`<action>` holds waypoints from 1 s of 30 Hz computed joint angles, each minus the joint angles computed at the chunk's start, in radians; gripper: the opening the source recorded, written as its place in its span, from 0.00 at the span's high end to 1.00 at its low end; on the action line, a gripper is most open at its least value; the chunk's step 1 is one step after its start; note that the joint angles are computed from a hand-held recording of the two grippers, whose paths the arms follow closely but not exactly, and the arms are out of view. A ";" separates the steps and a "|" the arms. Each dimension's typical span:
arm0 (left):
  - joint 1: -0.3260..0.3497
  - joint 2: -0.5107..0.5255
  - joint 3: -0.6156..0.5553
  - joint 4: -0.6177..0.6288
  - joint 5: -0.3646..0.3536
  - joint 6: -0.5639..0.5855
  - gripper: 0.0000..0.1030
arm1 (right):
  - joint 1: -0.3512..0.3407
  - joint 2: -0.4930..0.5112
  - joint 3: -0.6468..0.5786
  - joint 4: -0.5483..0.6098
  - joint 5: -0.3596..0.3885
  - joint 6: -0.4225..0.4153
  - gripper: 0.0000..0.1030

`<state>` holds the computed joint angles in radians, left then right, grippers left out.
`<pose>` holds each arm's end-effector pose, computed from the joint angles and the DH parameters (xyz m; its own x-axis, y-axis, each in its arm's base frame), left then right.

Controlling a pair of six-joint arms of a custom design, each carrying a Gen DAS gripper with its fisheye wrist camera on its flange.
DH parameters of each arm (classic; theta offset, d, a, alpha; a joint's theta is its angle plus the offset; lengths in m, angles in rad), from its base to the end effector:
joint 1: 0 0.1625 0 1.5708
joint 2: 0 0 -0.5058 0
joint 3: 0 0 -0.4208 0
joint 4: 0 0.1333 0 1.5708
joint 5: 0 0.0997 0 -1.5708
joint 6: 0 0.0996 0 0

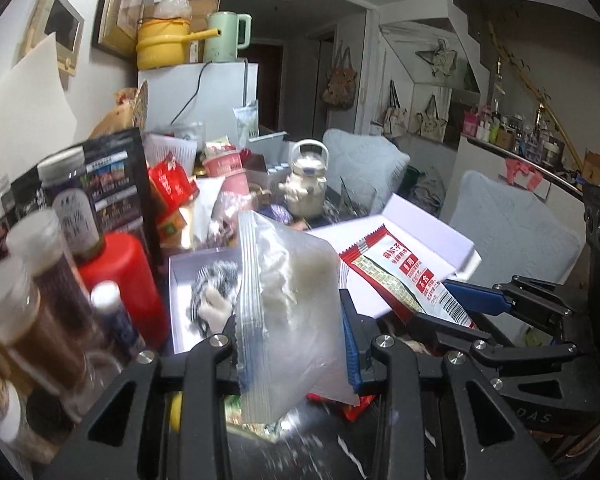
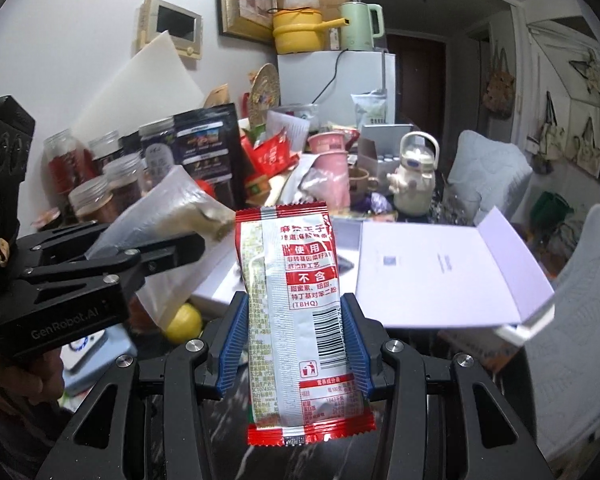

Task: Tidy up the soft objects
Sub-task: 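Lift the clear zip bag and red snack packet and carry both over the gift box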

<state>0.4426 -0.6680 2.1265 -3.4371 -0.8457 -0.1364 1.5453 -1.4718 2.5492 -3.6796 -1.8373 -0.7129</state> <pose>-0.4255 -0.4223 0.0288 -0.6658 0.5050 -0.5492 0.7459 0.4662 -0.4757 0.0973 -0.3855 0.3314 -0.7337 -0.1463 0.6635 -0.6171 0.5522 -0.5606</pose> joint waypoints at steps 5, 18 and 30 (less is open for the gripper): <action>0.035 0.020 -0.063 -0.014 -0.011 0.062 0.68 | 0.000 0.021 -0.060 0.011 0.012 -0.017 0.56; 0.113 0.096 -0.247 -0.027 0.037 0.178 0.68 | -0.008 0.098 -0.232 0.041 0.046 -0.054 0.56; 0.187 0.145 -0.365 0.030 0.054 0.201 0.68 | 0.007 0.196 -0.377 0.072 -0.004 -0.060 0.56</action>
